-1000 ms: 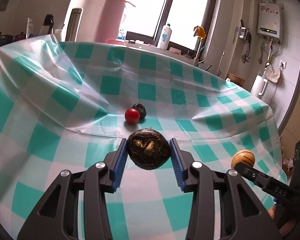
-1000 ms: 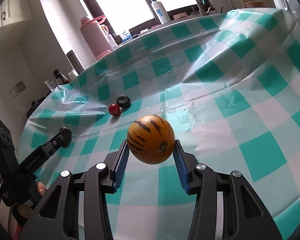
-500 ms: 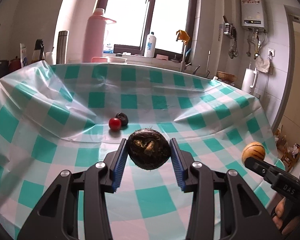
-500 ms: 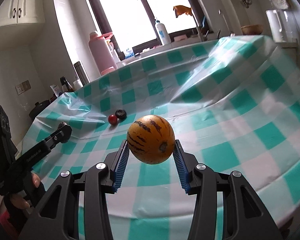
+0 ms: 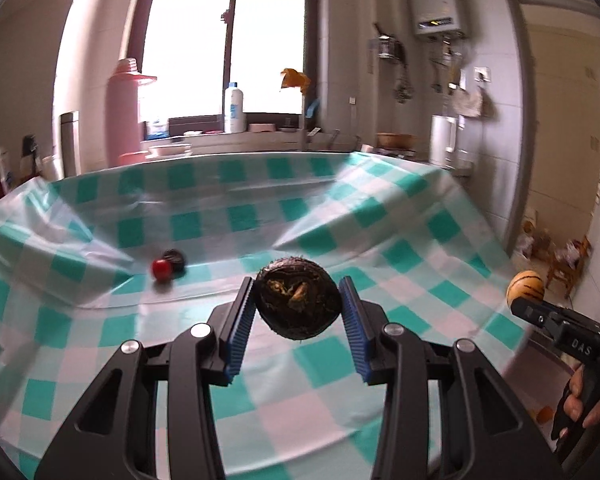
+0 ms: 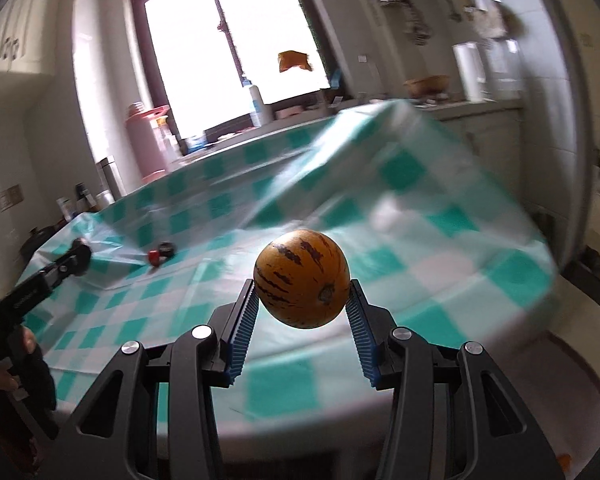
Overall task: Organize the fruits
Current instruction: 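Lift the striped fruit and wrinkled fruit and carry them over the white box, then open both tools to drop the two fruits into the box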
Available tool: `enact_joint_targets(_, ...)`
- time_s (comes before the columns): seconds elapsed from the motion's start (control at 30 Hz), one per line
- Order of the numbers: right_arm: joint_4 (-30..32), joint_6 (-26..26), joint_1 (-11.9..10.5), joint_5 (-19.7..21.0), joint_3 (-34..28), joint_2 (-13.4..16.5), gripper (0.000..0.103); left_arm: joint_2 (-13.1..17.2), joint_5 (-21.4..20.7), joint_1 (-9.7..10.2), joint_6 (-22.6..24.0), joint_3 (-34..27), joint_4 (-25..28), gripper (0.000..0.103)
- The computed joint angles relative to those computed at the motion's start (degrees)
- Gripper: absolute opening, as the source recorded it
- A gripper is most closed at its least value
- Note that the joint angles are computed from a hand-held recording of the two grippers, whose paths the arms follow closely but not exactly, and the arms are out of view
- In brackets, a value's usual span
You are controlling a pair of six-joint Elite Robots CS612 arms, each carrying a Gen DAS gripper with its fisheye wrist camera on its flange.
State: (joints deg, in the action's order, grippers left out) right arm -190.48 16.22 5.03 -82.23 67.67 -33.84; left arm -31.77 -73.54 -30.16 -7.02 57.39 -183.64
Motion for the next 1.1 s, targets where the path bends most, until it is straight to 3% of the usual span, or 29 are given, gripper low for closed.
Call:
enact_joint_targets(0.27, -2.9, 2.9, -2.3, -6.7, 9.0, -3.1, 0.046, 0.4, -4.4, -2.0, 5.4, -1.3, 2.5, 0.043)
enact_joint_targets(0.53, 0.6, 4.4, -3.8, -13.2, 13.8, -4.6, 0.046, 1.4, -13.9, -3.86, 12.9, -3.0, 9.4, 0.043)
enact_joint_targets(0.8, 5.5, 5.7, -4.6, -14.0, 14.1, -3.9, 0.046, 3.9, -17.2, -6.12, 22.3, -6.1, 17.5, 0.043)
enact_joint_targets(1.1, 16.2, 7.9, -5.1, -13.1, 13.4, -3.7, 0.046, 7.7, -18.3, -7.9, 31.0, -12.3, 30.3, 0.043)
